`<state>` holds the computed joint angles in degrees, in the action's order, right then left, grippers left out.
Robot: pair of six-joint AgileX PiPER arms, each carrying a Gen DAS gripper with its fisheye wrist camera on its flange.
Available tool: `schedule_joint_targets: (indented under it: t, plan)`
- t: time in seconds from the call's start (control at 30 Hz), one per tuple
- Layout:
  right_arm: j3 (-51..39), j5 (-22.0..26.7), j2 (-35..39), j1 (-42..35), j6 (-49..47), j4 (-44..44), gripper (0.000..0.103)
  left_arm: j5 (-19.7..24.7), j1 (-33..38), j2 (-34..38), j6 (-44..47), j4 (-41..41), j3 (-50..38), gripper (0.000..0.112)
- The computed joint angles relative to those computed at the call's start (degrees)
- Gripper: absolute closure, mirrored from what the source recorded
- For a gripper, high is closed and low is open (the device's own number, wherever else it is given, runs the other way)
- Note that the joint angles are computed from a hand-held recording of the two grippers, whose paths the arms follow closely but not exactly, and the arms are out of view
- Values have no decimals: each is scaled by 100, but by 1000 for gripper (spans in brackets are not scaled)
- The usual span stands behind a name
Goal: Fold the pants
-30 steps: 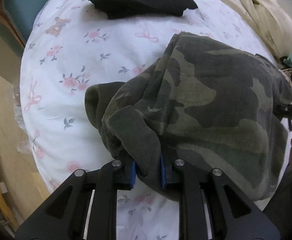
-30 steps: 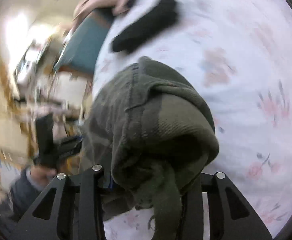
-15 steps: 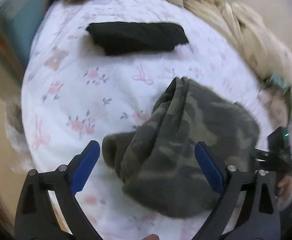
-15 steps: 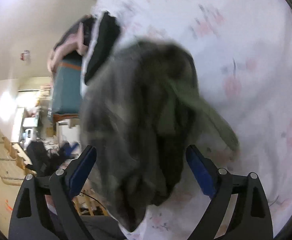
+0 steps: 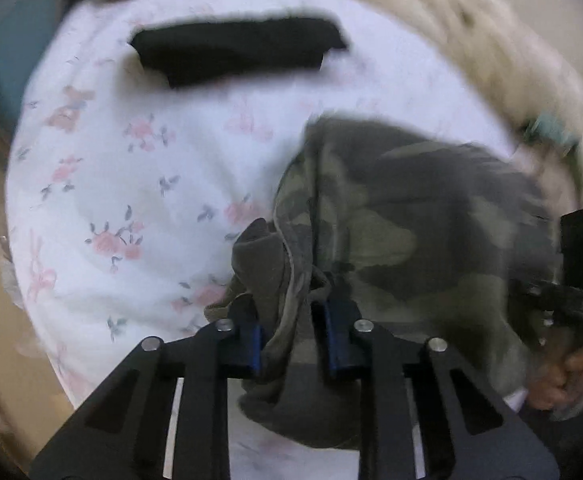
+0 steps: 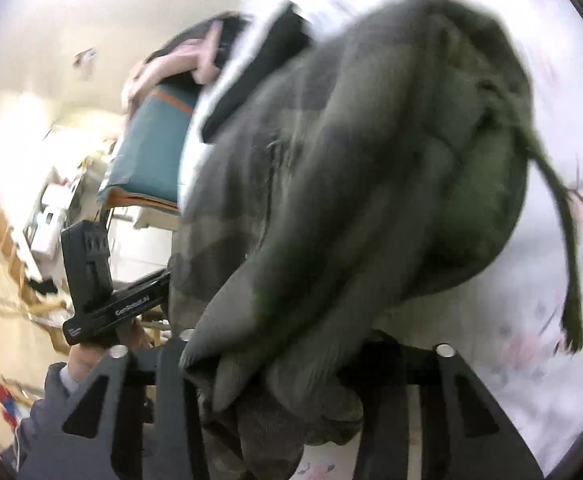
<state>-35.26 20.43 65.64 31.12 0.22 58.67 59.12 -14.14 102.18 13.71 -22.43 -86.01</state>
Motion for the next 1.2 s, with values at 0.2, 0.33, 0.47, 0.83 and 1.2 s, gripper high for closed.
schedule_joint_targets:
  t: [0.2,0.33,0.47,0.83,1.2]
  plan:
    - [-1524,2673,382,-1607,-860,-1103,61,-543,-446,-1834,-1220,-130,1737,94]
    - [-1299,3379,862,-1896,-576,-1576,49,-781,-1202,-1949,-2191,283,2665,94]
    - [-953,3503,731,-1394,920,-2874,31,-727,-1737,-1798,-2500,1090,2803,83]
    - [-739,4042,-1096,531,4181,-5059,63,-1320,-2539,-2138,-3752,2502,2334,61]
    - [10,4653,-2219,-905,3238,-3873,96,-559,-2702,-1545,-3185,2297,2530,89]
